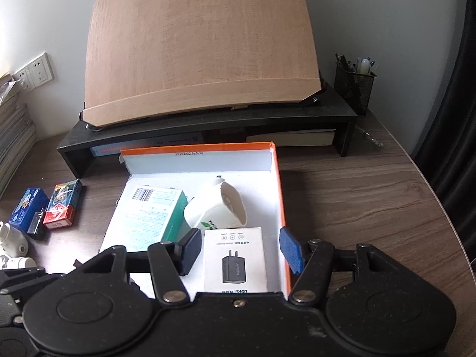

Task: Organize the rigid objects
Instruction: 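Open the right gripper to release the UGREEN box while left releases the white charger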

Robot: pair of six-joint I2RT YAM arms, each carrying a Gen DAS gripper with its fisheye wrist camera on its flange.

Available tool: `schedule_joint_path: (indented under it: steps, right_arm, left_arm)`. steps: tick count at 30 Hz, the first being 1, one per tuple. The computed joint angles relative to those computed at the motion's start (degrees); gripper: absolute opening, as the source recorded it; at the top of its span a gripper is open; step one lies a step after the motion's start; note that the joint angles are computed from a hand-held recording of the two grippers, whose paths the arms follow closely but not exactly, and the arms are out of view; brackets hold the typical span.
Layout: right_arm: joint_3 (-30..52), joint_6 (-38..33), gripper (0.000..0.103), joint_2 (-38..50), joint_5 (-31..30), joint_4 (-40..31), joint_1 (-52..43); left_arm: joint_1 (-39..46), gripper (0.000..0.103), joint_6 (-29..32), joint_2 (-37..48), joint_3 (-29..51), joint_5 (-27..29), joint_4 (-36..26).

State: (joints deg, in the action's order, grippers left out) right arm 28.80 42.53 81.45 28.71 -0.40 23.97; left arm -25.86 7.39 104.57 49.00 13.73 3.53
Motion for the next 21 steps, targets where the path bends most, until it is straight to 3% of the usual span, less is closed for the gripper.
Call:
schedule_joint_path:
  steps: [9, 13, 21]
  right_arm:
    - [-2.10, 2.98, 0.071, -6.25, 4.26, -5.45, 1.33]
    - [-2.52, 5.01, 0.072, -8.40, 6.19, -7.93, 2.75]
    - [0.42, 8.89, 0.076, -7.38, 9.82, -10.99, 8.26]
  left_arm:
    - [-2.14, 0.029, 0.97, 2.09, 1.41, 3.56, 0.06]
    - [-1.88, 0.053, 1.08, -0.32, -1.35, 4.92, 2.06]
    - [2.50, 0.055, 0.69, -5.63, -4.98, 4.78, 2.73]
